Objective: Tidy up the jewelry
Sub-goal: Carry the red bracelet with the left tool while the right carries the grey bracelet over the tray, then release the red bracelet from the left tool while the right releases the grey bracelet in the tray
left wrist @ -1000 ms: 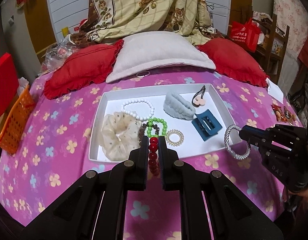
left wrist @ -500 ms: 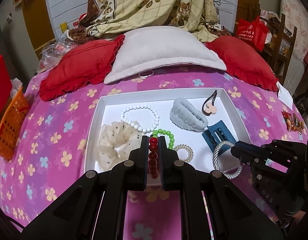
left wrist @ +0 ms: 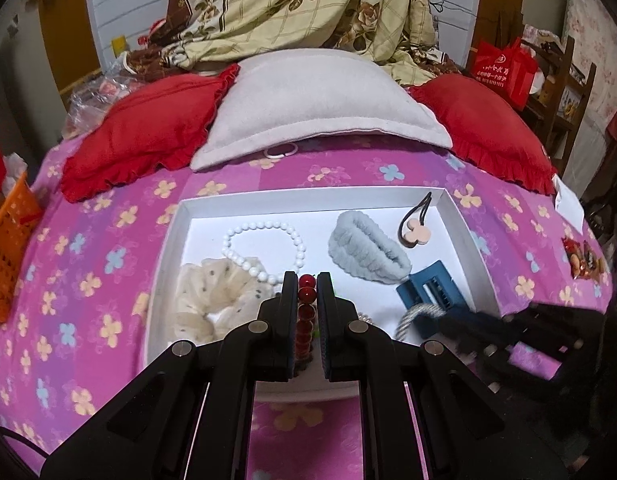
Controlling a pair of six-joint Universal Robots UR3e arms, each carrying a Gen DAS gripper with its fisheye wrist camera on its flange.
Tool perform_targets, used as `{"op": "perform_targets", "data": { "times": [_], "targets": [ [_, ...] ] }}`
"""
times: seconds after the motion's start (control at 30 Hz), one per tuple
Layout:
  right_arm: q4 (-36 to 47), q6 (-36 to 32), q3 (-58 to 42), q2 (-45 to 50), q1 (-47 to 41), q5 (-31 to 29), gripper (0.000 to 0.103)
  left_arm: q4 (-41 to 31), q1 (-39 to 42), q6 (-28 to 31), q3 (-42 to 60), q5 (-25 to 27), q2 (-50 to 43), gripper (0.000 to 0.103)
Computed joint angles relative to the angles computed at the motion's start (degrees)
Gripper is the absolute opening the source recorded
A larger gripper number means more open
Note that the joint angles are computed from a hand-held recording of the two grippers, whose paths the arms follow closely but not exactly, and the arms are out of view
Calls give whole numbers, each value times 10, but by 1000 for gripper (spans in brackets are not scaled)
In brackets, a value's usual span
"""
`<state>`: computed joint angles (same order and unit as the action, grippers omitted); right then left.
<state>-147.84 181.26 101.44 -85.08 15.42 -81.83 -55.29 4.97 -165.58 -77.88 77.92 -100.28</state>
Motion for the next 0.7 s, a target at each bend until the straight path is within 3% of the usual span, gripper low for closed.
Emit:
{"op": "perform_targets", "data": {
  "times": [0.4,0.7],
  "targets": [
    [23,10,-83,108,15,-30,6,7,-3,-26,57,3,-85,8],
    [34,14,-164,172,35,-80,6,49,24,-36,1,30,-90,8]
  ]
}}
